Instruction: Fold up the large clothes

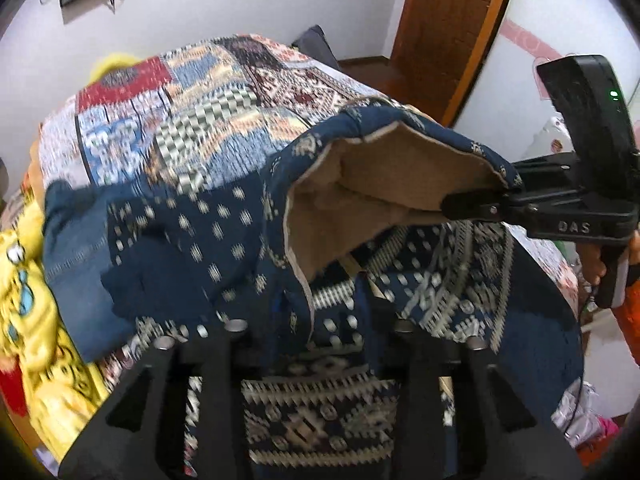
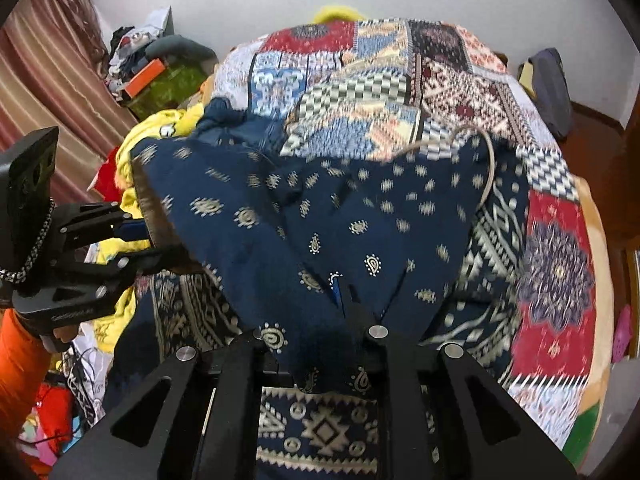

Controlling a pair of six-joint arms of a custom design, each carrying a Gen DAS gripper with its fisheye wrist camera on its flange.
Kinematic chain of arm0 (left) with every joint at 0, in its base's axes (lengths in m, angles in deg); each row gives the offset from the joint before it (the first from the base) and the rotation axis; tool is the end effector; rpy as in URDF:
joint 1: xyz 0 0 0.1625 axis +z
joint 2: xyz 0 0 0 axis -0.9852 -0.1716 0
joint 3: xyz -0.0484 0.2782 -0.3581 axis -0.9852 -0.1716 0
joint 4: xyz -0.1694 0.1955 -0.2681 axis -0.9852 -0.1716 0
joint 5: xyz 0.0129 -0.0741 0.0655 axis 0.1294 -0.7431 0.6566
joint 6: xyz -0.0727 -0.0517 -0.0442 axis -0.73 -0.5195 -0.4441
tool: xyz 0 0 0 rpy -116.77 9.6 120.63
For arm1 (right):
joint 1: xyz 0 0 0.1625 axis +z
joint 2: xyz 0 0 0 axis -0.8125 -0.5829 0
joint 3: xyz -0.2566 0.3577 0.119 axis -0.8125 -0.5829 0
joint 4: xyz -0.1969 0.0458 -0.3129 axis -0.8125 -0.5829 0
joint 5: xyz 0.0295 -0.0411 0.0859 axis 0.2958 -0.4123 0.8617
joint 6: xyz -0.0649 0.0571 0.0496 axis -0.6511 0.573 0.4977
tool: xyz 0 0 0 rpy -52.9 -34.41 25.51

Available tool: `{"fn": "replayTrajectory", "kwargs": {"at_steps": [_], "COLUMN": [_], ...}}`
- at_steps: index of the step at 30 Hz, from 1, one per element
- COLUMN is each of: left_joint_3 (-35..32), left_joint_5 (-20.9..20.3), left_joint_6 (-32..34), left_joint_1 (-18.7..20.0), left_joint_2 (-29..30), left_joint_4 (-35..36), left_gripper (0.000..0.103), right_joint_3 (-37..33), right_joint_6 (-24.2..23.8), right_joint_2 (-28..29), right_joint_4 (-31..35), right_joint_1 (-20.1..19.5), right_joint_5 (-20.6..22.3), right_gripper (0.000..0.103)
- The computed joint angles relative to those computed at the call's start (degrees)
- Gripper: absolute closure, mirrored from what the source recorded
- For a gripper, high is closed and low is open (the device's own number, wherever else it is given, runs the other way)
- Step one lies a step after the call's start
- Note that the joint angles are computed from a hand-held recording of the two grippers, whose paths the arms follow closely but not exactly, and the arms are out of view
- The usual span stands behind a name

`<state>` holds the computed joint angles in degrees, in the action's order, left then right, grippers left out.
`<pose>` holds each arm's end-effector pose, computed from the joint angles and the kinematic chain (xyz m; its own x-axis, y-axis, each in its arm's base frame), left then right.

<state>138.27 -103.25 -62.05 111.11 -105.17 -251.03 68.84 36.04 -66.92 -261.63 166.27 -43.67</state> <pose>-0.2592 -0.3562 0.0860 -0.5773 0.7168 -0.3910 0.7796 0.6262 -0.0032 0.1962 -0.2737 0.2518 -0.8636 -0.1140 0.4912 -0.3214 0.8749 -0.3621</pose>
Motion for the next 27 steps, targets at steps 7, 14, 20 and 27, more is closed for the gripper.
{"fn": "replayTrajectory", "kwargs": {"at_steps": [7, 14, 20, 27], "left_joint_3": [3.78, 4.05, 2.42, 1.56], "left_joint_5": [-0.19, 1.67, 1.70, 1.24], "left_joint_6": [-2.19, -3.24, -4.95, -7.02], "left_joint_1": [-4.24, -6.75, -3.46, 1.21], "left_joint_2": [-5.16, -10.08, -7.91, 0.66], "left_joint_4": [0.75, -2.75, -5.23, -4.34], "left_gripper": [0.051, 0.033, 0.031, 0.031], "right_joint_3": [0.04, -2.20, -1.24, -0.30], "right_joint_6": [4.04, 5.49, 4.69, 5.78], "right_joint_2": [-2.61, -2.59, -2.60, -2.86], "right_joint_4": [5.68, 10.66, 7.82, 4.83], "right_joint_1": [1.38, 6.03, 9.29, 7.27], "right_joint_5": [1.55, -2.01, -6.32, -6.64], "right_gripper": [0.079, 0.061, 0.040, 0.038]}}
